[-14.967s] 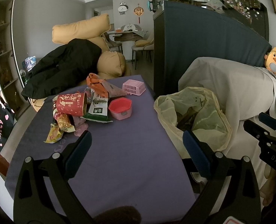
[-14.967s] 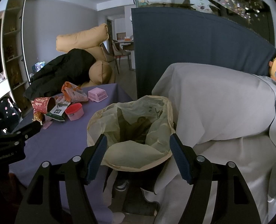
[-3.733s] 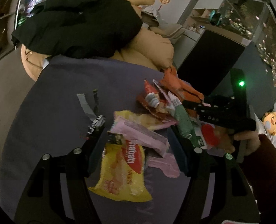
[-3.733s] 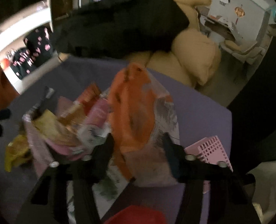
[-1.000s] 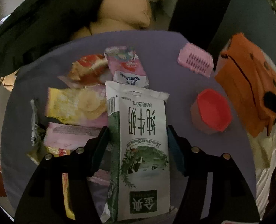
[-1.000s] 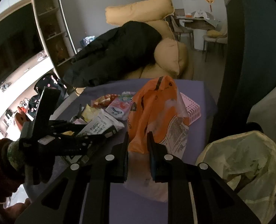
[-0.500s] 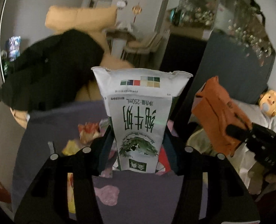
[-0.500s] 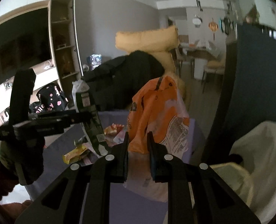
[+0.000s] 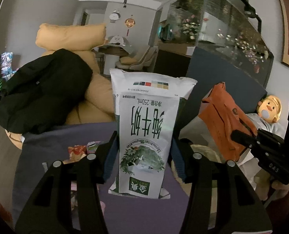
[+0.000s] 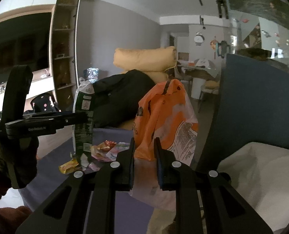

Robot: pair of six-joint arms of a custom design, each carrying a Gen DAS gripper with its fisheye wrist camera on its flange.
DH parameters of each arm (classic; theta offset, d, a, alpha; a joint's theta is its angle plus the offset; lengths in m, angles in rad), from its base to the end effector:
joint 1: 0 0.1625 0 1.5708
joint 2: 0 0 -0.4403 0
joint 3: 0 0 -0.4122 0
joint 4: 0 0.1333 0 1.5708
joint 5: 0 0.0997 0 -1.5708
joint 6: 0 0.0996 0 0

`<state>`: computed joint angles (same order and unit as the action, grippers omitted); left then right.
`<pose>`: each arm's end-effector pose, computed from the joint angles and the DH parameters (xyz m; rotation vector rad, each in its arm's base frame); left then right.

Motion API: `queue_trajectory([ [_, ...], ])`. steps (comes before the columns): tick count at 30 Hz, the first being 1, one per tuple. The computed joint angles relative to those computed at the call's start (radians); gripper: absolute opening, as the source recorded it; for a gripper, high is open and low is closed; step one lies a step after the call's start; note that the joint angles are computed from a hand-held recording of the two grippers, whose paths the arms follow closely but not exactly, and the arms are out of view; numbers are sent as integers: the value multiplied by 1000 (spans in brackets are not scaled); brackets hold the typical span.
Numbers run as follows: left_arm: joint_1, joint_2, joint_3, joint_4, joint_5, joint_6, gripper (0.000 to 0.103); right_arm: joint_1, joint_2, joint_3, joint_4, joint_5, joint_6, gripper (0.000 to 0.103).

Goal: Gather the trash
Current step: 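Lower the orange bag into the trash bag and open the right tool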

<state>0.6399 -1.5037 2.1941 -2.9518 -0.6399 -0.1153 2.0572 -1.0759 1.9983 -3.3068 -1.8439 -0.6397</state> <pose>-0.2433 -0.4469 0.3570 0.5381 2.3080 -1.3118 0.3728 -0.4773 0.2280 1.2611 -2.2871 1.0925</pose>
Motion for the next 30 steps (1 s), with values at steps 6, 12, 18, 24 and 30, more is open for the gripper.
queue_trajectory([
  [6,-20,74,-34,-20,-35,12,48,-27,-51,38,-47,-7,0,18],
  [12,-18,161,-84,-11,-87,4,48,-80,-107,83,-73,2,19,18],
  [18,1,242,-136,-15,-154,8,48,-153,-159,127,-66,62,66,18],
  [24,36,277,-151,-12,-209,-8,48,-218,-145,130,-6,101,118,18],
  [30,76,294,-159,-5,-238,-27,48,-318,-91,103,134,196,228,18],
])
